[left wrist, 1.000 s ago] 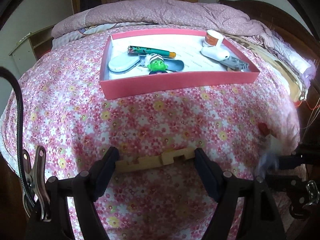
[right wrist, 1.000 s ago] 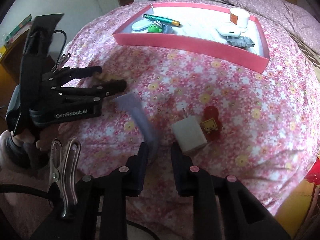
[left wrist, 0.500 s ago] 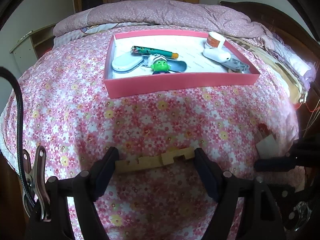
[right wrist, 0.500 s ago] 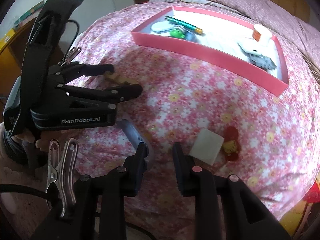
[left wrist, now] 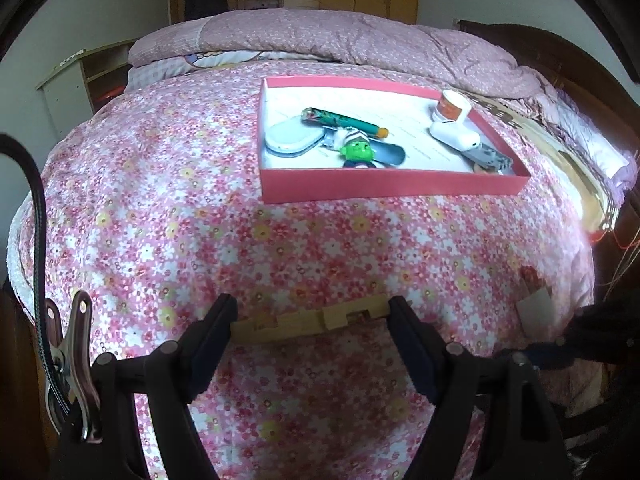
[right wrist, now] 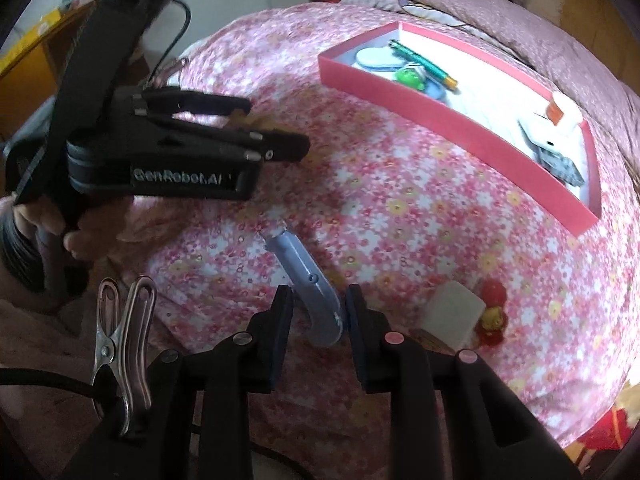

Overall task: Organize rigid objects
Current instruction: 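Grip wooden piece with left tool while right tool grips grey curved handle, then carry wooden piece into tray with left tool while right tool carries handle there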

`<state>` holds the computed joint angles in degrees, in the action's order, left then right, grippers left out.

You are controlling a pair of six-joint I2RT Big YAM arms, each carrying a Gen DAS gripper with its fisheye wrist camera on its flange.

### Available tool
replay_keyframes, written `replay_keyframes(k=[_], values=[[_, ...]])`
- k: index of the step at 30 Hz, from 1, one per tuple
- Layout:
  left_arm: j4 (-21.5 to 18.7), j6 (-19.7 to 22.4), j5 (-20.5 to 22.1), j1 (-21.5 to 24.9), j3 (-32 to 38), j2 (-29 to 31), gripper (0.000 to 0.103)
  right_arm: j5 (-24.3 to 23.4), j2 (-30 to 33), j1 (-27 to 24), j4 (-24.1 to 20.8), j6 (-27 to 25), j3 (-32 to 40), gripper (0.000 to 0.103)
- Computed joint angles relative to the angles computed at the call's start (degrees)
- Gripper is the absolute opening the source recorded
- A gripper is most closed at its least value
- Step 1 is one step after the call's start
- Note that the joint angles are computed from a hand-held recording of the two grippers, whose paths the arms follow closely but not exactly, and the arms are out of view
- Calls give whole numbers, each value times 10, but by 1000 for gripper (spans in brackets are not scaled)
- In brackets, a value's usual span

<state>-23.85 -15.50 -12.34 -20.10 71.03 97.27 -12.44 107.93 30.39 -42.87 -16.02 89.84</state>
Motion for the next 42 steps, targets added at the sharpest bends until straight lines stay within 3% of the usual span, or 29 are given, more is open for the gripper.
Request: replay_keyframes(k=[9, 26, 36, 42], values=[[0, -5, 3, 3, -1, 2, 81, 8, -4, 3, 33, -6, -15, 24], [-2, 2, 1, 3, 28, 13, 81, -68, -27, -43, 89, 103, -38, 21], [-6, 20, 10, 5, 97, 43, 81, -67, -36, -67, 115, 133, -35, 21], [-30, 33, 13, 8, 186, 92, 81, -42, -26, -81, 106, 139, 0, 21]])
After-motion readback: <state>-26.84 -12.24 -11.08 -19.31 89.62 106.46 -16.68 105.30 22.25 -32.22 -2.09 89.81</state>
